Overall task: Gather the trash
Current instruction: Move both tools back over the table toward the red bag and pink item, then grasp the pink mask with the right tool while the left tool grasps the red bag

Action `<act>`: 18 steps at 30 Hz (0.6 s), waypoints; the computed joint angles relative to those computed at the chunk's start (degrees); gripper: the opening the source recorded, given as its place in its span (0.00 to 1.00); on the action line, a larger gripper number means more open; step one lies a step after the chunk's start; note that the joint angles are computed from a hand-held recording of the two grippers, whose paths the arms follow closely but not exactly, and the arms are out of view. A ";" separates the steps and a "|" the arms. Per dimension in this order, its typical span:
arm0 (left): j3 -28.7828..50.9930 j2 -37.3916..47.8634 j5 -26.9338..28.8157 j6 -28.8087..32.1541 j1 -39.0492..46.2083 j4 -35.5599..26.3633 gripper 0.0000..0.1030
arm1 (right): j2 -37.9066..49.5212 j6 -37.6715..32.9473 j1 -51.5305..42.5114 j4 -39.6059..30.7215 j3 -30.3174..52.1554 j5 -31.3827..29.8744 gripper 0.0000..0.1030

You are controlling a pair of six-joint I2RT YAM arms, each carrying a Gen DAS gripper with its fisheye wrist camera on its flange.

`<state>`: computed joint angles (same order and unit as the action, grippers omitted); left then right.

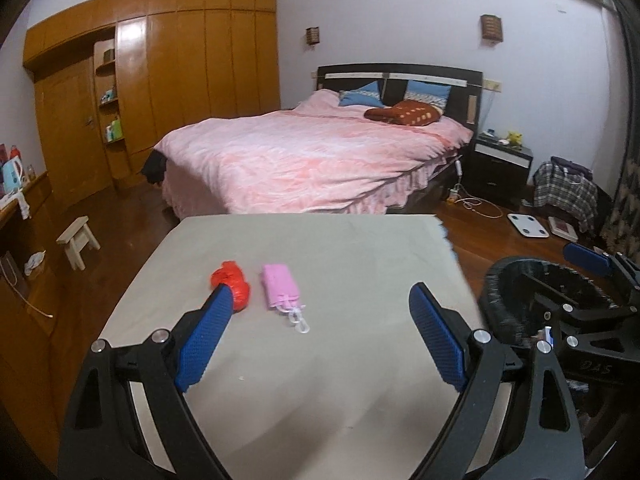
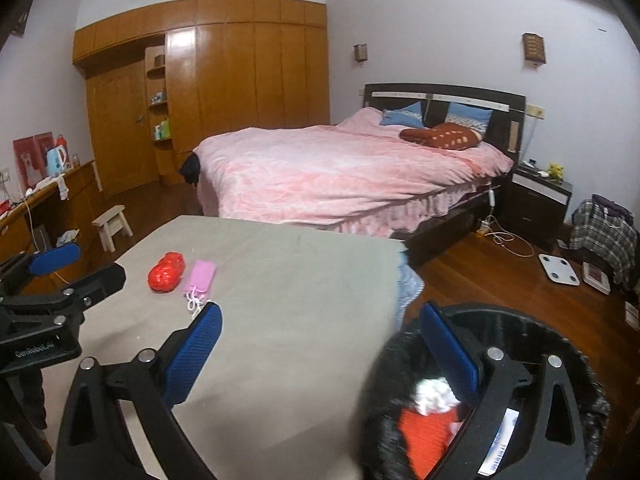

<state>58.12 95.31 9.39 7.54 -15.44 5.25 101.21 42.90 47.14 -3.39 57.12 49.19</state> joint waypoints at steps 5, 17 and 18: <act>3.80 6.95 1.32 0.33 4.45 2.28 0.85 | 8.16 -3.53 -2.77 4.12 6.18 -3.95 0.94; 20.37 26.44 0.72 2.18 12.18 3.31 0.84 | 30.42 -10.01 -7.40 2.39 31.43 -13.24 0.94; 21.07 27.19 0.63 2.34 12.41 3.25 0.84 | 31.82 -10.26 -7.61 1.77 33.49 -13.88 0.94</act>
